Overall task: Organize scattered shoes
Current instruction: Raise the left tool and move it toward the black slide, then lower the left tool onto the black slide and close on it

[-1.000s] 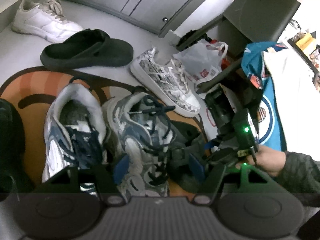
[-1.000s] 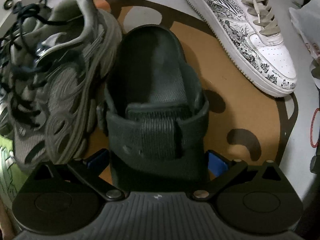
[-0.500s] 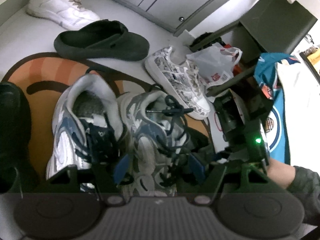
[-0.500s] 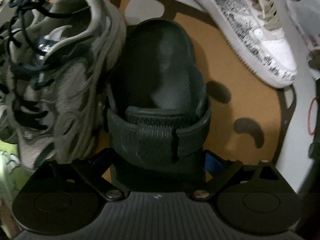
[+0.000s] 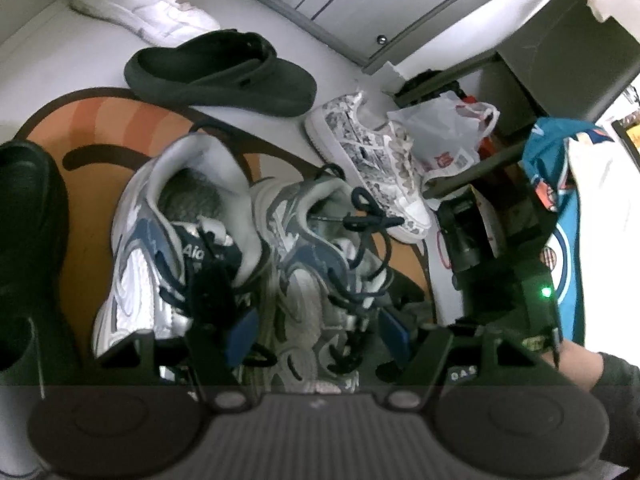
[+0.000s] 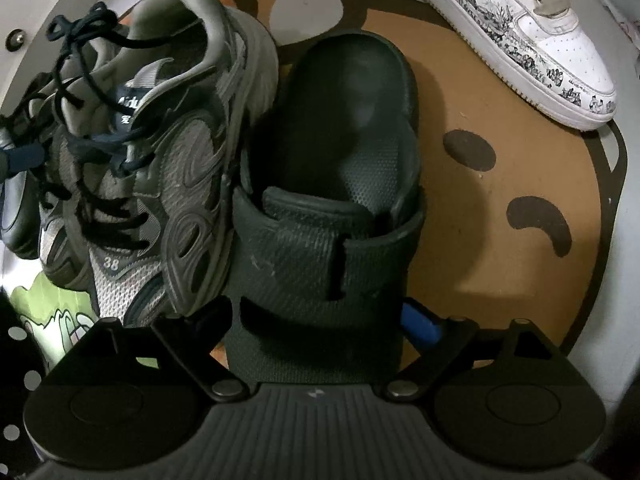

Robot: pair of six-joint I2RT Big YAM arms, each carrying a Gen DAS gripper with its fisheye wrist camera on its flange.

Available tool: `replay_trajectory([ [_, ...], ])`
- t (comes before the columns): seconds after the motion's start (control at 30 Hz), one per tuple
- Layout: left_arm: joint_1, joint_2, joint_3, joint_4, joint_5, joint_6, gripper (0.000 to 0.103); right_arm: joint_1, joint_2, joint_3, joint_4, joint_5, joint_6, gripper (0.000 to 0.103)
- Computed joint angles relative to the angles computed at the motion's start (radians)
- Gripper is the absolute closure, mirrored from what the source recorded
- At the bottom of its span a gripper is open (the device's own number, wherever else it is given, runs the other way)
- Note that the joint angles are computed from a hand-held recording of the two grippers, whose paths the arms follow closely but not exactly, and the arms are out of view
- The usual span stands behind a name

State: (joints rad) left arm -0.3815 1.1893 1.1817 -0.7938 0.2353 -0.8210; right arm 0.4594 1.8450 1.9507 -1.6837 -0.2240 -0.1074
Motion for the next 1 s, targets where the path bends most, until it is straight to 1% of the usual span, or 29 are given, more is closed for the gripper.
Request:
replay_trajectory([
  [0.07,-0.002,0.001,0.006,-0.008,-0.008,0.007,0.033,-0.002,-0.007,-0.008,0.002,0.003,0.001,0.010],
  [0.13,-0.003,0.000,0.014,-0.020,-0.023,0.010,0.033,-0.002,-0.027,-0.033,0.037,0.015,0.016,0.010],
  [0.17,-0.003,-0.001,0.016,-0.023,-0.027,0.010,0.033,-0.002,-0.037,-0.048,0.057,0.022,0.024,0.012],
  [0.2,-0.002,-0.003,0.022,-0.030,-0.038,0.010,0.033,-0.001,-0.048,-0.062,0.077,0.028,0.033,0.019],
  [0.23,0.001,-0.005,0.027,-0.036,-0.047,0.008,0.033,-0.002,-0.051,-0.067,0.084,0.026,0.045,0.022],
  [0.3,0.011,-0.010,0.033,-0.040,-0.053,0.001,0.033,-0.001,-0.051,-0.072,0.085,0.020,0.062,0.022],
  [0.37,0.026,-0.014,0.039,-0.045,-0.058,-0.003,0.033,0.003,-0.061,-0.090,0.099,0.028,0.051,0.022],
  [0.47,0.064,-0.007,0.073,-0.082,-0.097,0.017,0.032,-0.008,-0.065,-0.092,0.095,0.009,0.032,0.021],
  [0.6,0.101,0.006,0.118,-0.108,-0.137,0.037,0.030,-0.045,-0.077,-0.079,0.108,-0.017,0.066,0.019],
  [0.77,0.129,0.064,0.203,-0.122,-0.169,0.053,0.028,-0.062,-0.102,-0.062,0.146,-0.029,0.087,0.019],
  [0.83,0.135,0.108,0.250,-0.123,-0.175,0.050,0.028,-0.066,-0.099,-0.046,0.163,-0.035,0.091,0.019],
  [0.9,0.138,0.154,0.292,-0.108,-0.177,0.038,0.028,-0.068,-0.110,-0.039,0.201,-0.034,0.103,0.019],
  [1.0,0.141,0.225,0.343,-0.091,-0.183,0.034,0.028,-0.078,-0.108,-0.018,0.247,-0.056,0.148,0.019],
])
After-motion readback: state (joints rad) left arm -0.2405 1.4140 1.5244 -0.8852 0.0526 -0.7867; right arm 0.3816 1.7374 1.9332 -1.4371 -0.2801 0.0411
